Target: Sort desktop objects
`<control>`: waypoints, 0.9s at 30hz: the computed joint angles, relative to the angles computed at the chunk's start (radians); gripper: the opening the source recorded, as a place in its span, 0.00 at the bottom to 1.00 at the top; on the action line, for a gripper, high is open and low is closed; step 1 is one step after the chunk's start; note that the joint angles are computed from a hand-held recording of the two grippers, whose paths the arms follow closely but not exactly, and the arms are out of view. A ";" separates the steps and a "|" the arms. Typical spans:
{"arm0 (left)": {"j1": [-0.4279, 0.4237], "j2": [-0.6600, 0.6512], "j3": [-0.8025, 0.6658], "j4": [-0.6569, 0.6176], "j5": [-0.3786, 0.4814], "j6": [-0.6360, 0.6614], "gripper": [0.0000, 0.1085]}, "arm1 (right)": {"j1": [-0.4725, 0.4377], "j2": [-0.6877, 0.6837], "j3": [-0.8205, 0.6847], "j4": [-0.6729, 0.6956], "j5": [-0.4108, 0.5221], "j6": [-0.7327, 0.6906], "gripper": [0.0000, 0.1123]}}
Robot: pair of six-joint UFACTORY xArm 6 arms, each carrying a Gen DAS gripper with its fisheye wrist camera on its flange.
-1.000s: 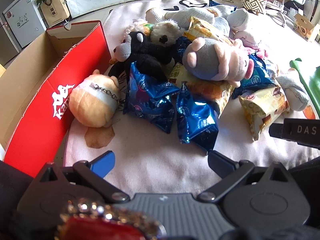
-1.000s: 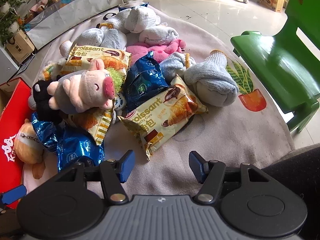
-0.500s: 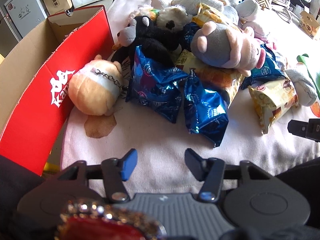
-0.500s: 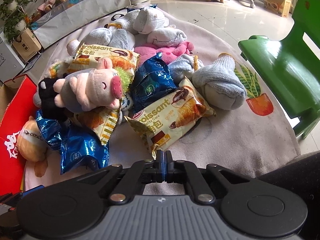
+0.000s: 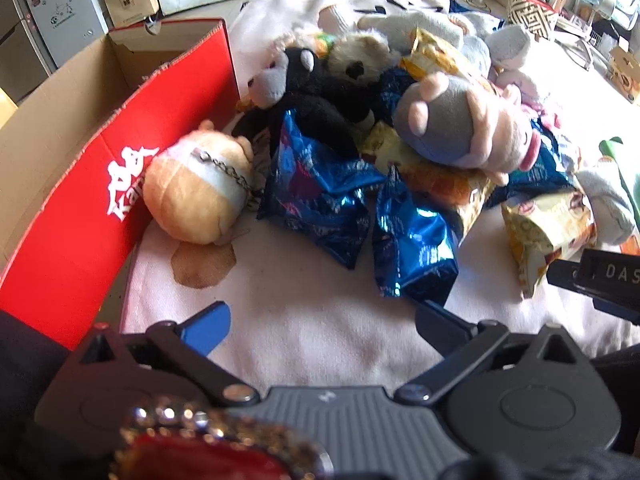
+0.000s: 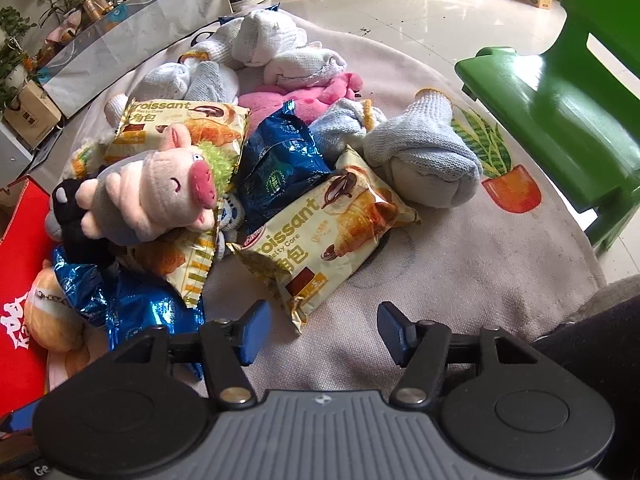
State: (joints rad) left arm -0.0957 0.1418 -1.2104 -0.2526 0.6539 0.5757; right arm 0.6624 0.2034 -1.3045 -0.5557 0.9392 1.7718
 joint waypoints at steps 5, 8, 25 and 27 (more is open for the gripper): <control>-0.004 0.026 -0.032 0.056 0.042 -0.057 0.94 | -0.007 0.023 -0.024 0.054 0.017 -0.052 0.58; -0.005 0.034 -0.041 0.075 0.056 -0.078 0.94 | -0.006 0.030 -0.029 0.061 0.022 -0.062 0.58; -0.013 0.028 -0.011 0.103 0.020 -0.099 0.94 | -0.002 0.067 -0.076 0.107 0.075 -0.136 0.59; -0.013 0.026 -0.007 0.102 0.014 -0.098 0.94 | 0.000 0.075 -0.087 0.112 0.089 -0.149 0.59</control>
State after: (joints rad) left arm -0.1090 0.1675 -1.2176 -0.1506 0.6680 0.4779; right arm 0.6620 0.2781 -1.3916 -0.4436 1.0281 1.6224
